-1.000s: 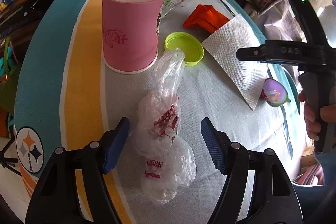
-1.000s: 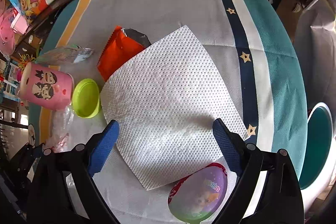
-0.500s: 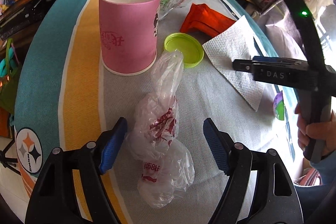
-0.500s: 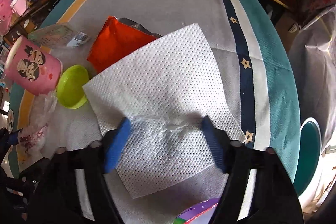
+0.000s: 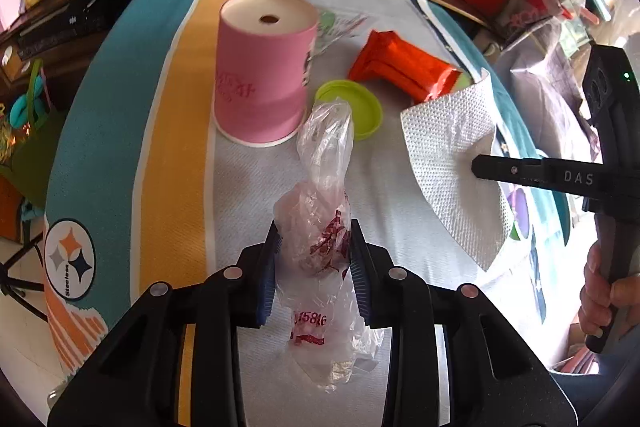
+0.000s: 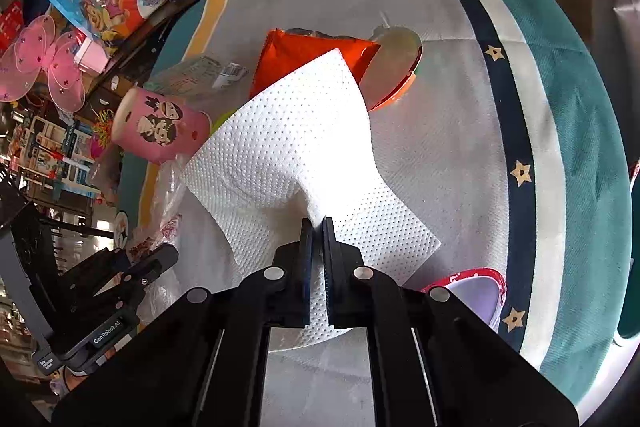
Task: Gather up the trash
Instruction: 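Pinch the white paper towel with the right gripper, then carry the bag and paper towel over the bin and release both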
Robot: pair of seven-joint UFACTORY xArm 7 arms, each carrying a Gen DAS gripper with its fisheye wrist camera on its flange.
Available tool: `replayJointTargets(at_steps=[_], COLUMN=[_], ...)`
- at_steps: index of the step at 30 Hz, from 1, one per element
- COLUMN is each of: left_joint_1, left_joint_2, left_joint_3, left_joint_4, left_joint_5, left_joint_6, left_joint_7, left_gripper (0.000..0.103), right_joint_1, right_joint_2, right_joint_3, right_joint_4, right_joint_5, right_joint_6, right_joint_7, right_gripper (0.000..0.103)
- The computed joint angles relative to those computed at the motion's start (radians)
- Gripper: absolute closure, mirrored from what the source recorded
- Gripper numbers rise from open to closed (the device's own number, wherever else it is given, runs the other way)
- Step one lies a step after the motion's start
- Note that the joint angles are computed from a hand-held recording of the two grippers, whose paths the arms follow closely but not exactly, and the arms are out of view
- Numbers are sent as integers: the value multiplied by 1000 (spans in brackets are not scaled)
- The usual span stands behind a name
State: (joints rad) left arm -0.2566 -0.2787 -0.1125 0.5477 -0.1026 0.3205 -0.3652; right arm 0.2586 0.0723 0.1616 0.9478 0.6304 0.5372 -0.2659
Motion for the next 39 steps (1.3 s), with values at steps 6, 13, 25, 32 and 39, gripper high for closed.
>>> replayJointTargets(at_steps=[6,13,25,32,39], left_joint_1=[-39,-95,-266,-404,-506], left_joint_2=[-4,115,596,879,1152], left_joint_3=[-14,-58,-128,-104,-75], left_joint_4=[62,249,838,1221,1639], left_joint_5=[-13,-9,117,167,151], left_joint_6=[23,52,200,369,555], left_joint_7=[17,53,83,80,122], left_gripper=[70,70,69,69,66], right_joint_1=[-24,-80,-275,-379,-470], right_joint_2=[-101,-257,-367,-324,-256], right_joint_3=[-38,-159,-389,-437,-433], right_joint_4=[-26,-127,-250,-239,-193], right_joint_5=[92,178,194,229,253], right_joint_6=[-14,-24,6,72,127], right_joint_7=[-60,-132,-206,-274,-314], right_gripper=[98,98,98,97,97])
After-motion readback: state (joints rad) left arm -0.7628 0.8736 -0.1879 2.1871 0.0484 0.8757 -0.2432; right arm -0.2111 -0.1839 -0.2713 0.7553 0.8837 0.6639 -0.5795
